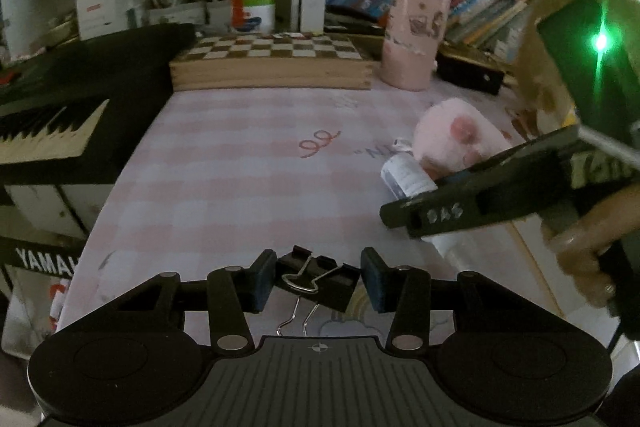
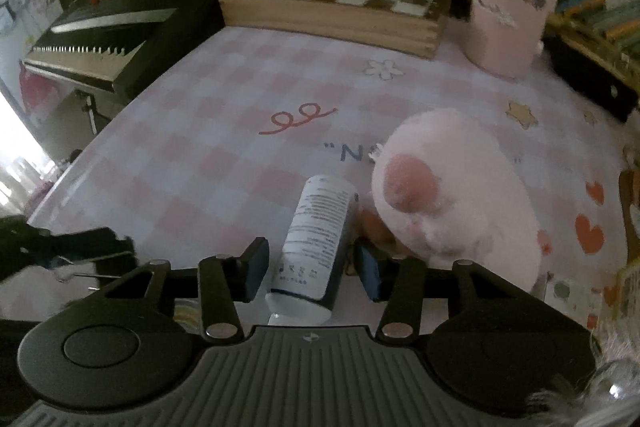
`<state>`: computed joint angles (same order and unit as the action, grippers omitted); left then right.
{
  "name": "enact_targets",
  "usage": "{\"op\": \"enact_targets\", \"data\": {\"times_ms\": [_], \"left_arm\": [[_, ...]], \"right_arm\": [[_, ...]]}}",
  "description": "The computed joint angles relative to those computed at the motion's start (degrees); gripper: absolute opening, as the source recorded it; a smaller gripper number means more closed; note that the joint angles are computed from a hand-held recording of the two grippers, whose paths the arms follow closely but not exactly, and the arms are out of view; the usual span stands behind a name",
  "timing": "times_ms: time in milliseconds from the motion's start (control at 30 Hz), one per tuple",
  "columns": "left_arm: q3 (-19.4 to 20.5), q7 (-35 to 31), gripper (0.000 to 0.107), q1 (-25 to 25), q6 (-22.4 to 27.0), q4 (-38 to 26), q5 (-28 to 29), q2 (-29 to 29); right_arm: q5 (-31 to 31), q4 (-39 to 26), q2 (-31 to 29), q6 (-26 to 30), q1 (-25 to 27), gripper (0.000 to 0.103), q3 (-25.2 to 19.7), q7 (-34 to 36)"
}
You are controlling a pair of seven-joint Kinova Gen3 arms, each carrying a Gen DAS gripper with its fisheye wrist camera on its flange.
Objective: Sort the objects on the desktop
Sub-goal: 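Grasp the black binder clip with the left gripper while the right gripper grasps the white bottle, then lift the clip with the left gripper while the right gripper lifts the bottle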
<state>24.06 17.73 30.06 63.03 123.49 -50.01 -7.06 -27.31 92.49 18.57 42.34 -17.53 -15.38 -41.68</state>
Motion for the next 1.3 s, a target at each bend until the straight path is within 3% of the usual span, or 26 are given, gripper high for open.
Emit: {"op": "enact_targets", "data": {"times_ms": [133,400,633,867,1033,1300], "left_arm": [[1.0,1.4,0.044,0.7,2.0,-0.8,0.3,0.3],[2.3,3.1,0.044,2.3,5.2,-1.9,-0.2,-0.3],[3.7,5.7,0.044,4.4,11.7,-4.7,0.6,0.7],[6.6,10.3,0.044,9.7,18.9,-6.1,-0.9,1.5],[7.7,13.5,0.044,13.6,22.7,-7.8,-0.9,1.9],[10.4,15.7,0.044,20.5,28.6,-9.5,-2.8,4.0]], "right_arm": [[-0.1,1.2,-0.6,-1.0,0.2,0.031,-0.7,2.4],[-5.6,2.8,-3.2,2.2,3.1,0.03,-0.3,5.4],[-10.5,4.8,-7.2,5.1,4.5,0.03,1.9,6.3],[-14.9,8.7,-12.7,6.9,5.7,0.03,4.9,9.9],[-17.0,10.3,-15.4,11.3,6.7,0.03,7.8,9.8],[-17.9,16.9,-22.9,11.8,6.4,0.03,11.4,12.0]]}}
